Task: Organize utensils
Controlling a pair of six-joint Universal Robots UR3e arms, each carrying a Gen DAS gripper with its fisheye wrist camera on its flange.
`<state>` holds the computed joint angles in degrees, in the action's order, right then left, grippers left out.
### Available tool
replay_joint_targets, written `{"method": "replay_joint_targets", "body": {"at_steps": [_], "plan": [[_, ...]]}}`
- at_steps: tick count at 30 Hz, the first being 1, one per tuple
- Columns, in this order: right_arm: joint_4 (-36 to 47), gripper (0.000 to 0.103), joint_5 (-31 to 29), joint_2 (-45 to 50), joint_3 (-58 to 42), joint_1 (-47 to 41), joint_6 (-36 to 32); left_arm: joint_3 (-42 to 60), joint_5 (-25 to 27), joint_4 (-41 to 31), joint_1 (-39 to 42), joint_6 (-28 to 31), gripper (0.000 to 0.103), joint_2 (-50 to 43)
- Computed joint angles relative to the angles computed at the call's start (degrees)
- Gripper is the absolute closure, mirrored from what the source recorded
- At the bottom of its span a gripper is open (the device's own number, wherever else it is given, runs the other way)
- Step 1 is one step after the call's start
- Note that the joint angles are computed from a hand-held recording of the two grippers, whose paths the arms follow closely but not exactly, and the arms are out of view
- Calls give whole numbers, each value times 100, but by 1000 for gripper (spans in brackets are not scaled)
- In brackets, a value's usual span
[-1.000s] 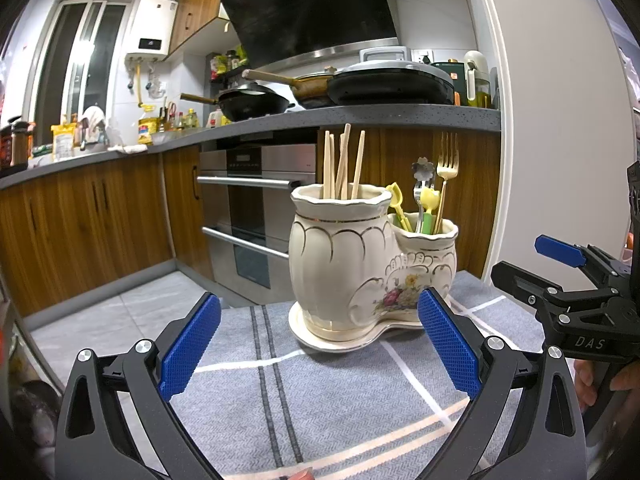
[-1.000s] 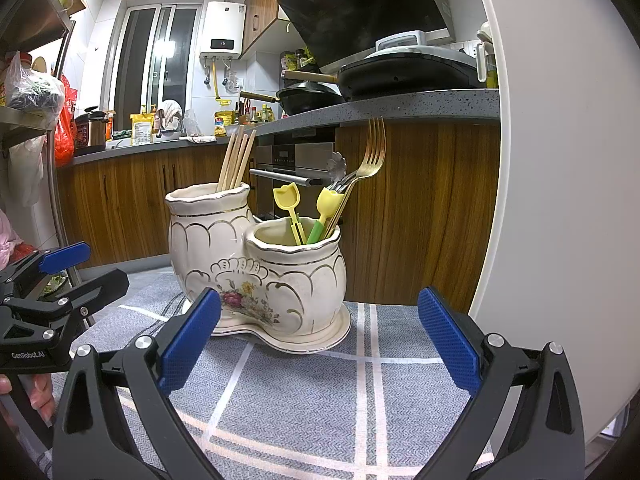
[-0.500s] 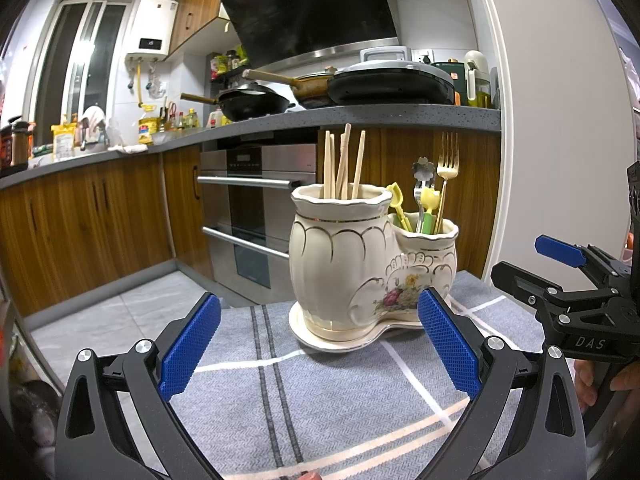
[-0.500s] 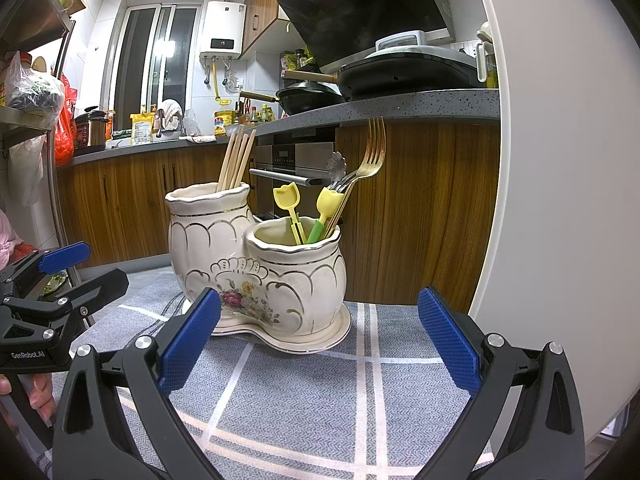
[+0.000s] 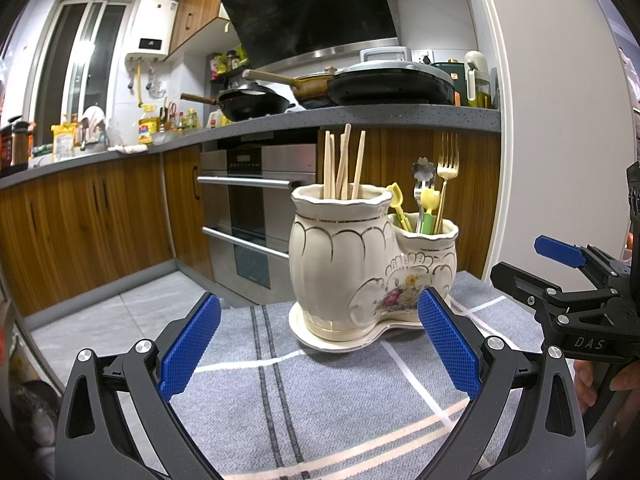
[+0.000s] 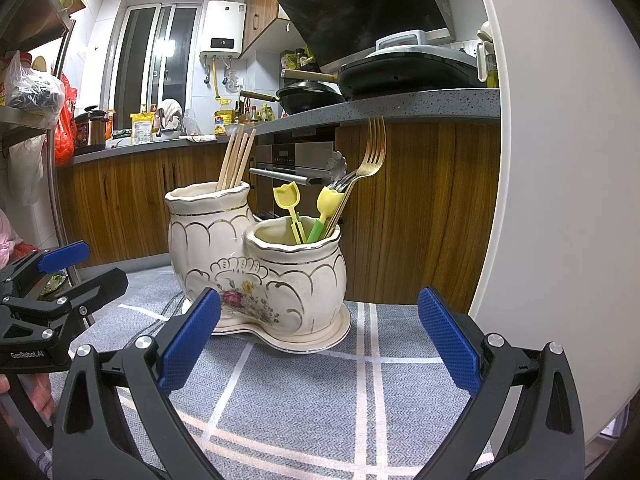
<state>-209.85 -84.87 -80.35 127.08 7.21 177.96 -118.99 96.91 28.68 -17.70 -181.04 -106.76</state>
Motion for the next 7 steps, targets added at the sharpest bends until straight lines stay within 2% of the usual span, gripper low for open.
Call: {"method": "replay_joint_targets", "body": {"at_steps": [7], "plan": [[6,6,0,1,-6,1,-4,-9,-7,16,3,8,5,2]]}}
